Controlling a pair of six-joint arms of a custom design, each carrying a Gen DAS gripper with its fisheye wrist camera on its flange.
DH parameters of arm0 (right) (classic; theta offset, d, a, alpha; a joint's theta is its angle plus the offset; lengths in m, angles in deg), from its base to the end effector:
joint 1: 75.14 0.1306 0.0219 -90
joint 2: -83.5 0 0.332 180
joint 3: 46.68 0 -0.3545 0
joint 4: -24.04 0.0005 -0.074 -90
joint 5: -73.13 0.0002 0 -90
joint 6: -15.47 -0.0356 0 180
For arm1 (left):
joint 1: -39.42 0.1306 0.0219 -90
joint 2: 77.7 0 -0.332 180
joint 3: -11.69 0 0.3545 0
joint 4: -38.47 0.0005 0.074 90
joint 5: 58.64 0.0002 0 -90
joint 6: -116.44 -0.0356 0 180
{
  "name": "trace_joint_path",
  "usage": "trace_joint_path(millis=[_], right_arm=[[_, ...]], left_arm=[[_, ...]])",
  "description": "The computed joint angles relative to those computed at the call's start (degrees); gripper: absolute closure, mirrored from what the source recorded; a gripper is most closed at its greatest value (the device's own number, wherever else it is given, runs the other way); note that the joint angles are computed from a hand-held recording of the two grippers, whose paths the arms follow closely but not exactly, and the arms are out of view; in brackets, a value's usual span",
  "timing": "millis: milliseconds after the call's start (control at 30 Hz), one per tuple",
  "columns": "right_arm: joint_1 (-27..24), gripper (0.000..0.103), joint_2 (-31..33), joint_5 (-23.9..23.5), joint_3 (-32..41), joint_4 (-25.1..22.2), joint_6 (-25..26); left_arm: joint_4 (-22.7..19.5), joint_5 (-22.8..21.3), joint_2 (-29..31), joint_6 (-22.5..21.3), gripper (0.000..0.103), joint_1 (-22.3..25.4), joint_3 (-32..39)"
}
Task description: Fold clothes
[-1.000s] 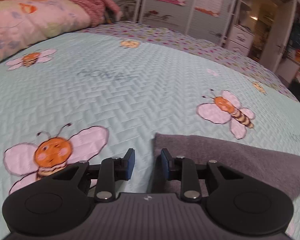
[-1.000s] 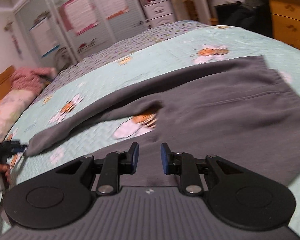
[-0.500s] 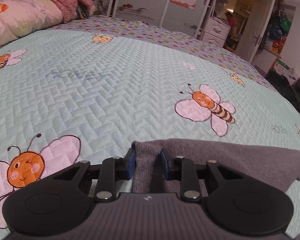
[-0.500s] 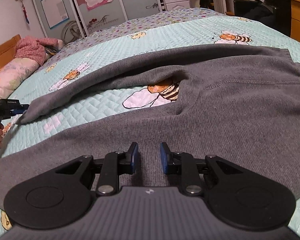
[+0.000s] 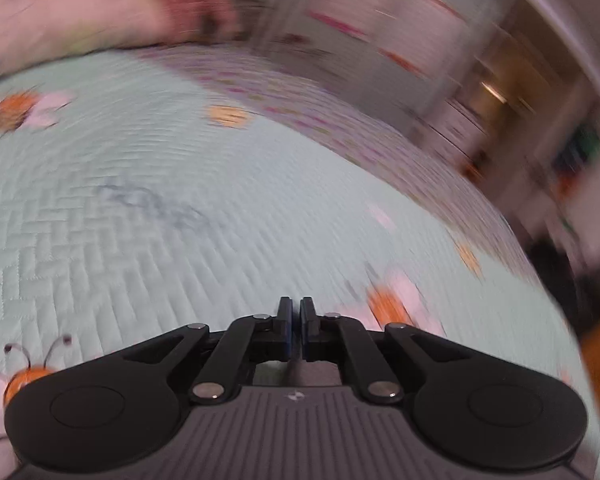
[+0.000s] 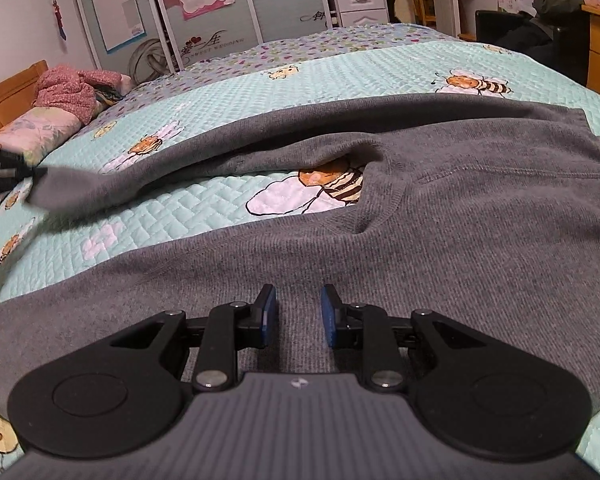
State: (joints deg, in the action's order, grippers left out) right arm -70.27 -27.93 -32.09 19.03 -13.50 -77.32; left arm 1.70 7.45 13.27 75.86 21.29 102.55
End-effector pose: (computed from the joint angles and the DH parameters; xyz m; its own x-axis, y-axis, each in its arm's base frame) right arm 0.3351 0.0374 0.3516 -0.6587 -0.0090 -0.7524 -0.2494 0.9460 0.2070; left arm 0.4483 -0.1321 0.3978 -0.3531 -0.6150 -0.7051 -0.4485 0.7726 -0.4493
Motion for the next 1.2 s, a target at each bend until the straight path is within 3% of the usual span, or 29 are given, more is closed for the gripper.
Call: trace_joint_path(millis=[100,167,267,333,533,600,633,700,767,800,867,933,967,1000,1100,1133,1167,1200], right_arm=[[0.36,0.077,0.06,0.63,-0.17,0.52,-0.05],[0.18,0.077,0.12,0.22,-0.15,0.52,-0.02],[-0.51,0.077,-0.01,-1.16,-0.53,1.00,0.17],[-0.68,0.076,-0.12,-1.60,-0.74,1.25,0.89],[-1.23,0.076,-0.24,-2.84,-1.02,1.45,2.11],[-1.32,0.076,-0.13,-3.02,-1.01,1.55,1.53],[-1.26,0.076,-0.15,-2.91,-1.05,1.62,1.55],[-1.24,0.075,-0.25,-2.84,-1.19,1.74,1.66],[-1.34,0.075,-0.31,-3.01,-1.36,1.94,1.46],[-1.35,0.075,-0.34,-3.03,-1.43,2.04,1.25],[-1.19,0.075,-0.30,-2.76,-1.26,1.79,1.43],[-1.34,0.075,-0.15,-3.06,-0.96,1.37,1.78],[-1.55,0.075,0.01,-3.44,-0.86,1.29,1.87],[-1.67,0.075,0.18,-3.64,-0.73,1.18,1.89],[-1.88,0.075,0.55,-3.95,-0.22,0.64,1.20],[-2.00,0.075,0.68,-4.16,-0.06,0.49,0.88],[-2.29,0.075,0.71,-4.70,-0.12,0.57,0.74],[-2.70,0.075,0.68,-5.47,-0.32,0.81,0.73]], left_arm=[[-0.89,-6.13,3.21,6.21,0.101,2.13,3.00],[-0.50,-3.60,2.67,8.94,0.095,2.88,1.95],[-4.36,-2.90,1.40,7.42,0.086,0.49,0.33],[-3.21,-1.18,-1.21,5.39,0.079,-1.88,-3.71],[1.07,0.91,-5.93,17.15,0.071,-8.24,-12.40],[3.36,1.39,-4.26,16.81,0.070,-8.72,-11.93],[3.47,0.21,-3.15,16.82,0.070,-9.00,-11.14],[7.71,-0.11,-1.76,17.70,0.072,-8.69,-11.46],[11.15,3.73,-0.10,17.06,0.094,-7.09,-11.08],[9.38,4.26,1.16,17.55,0.101,-6.76,-8.92],[8.27,4.85,2.88,17.85,0.101,-5.96,-4.96],[9.17,1.44,4.23,14.81,0.100,-5.35,0.44],[8.10,-0.68,5.37,13.17,0.100,-5.06,4.22],[4.15,-1.34,7.75,11.37,0.099,-4.38,9.35],[-17.08,-0.92,18.34,5.18,0.089,-2.88,26.90],[-24.28,-1.97,20.33,7.34,0.089,-2.86,30.31],[-28.75,-2.87,21.47,8.77,0.089,-2.75,31.67],[-31.25,-4.42,20.55,12.85,0.080,-2.83,30.15]])
